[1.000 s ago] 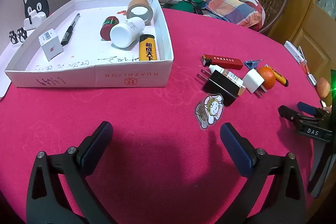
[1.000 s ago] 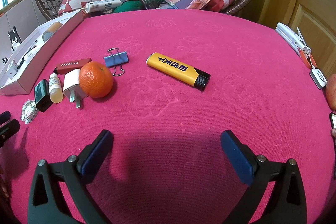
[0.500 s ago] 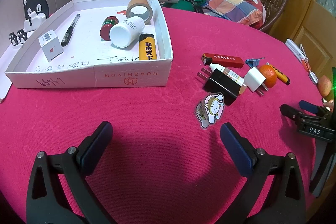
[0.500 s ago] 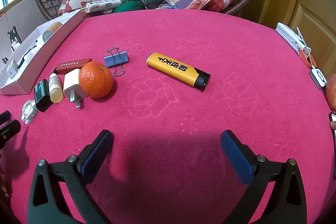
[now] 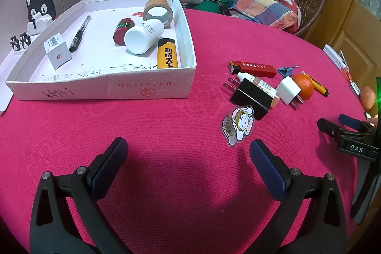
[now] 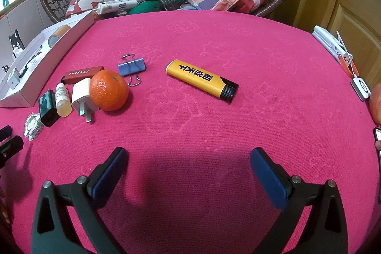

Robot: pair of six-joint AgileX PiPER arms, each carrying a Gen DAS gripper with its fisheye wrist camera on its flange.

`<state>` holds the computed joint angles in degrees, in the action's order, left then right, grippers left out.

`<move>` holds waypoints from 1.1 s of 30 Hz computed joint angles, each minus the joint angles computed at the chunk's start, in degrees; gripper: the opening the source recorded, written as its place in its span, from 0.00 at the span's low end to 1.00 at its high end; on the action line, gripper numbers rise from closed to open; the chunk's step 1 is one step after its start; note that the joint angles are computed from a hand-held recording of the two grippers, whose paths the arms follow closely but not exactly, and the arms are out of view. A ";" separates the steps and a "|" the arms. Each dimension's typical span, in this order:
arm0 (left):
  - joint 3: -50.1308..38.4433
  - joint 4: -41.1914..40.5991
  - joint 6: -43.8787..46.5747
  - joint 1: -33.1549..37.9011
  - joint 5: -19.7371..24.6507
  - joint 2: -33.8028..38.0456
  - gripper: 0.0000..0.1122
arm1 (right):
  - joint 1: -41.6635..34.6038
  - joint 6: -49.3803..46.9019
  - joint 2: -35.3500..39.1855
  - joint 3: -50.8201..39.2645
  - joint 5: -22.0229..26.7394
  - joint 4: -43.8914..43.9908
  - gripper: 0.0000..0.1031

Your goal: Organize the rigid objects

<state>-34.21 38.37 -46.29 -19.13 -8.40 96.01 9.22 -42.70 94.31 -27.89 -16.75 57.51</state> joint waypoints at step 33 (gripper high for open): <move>-0.78 -9.10 9.05 -1.31 1.96 0.43 0.92 | -0.17 -0.26 -0.19 0.09 0.14 0.10 1.00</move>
<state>-35.00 29.27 -37.24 -20.44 -6.44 96.44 9.05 -42.95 94.12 -27.80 -16.61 57.62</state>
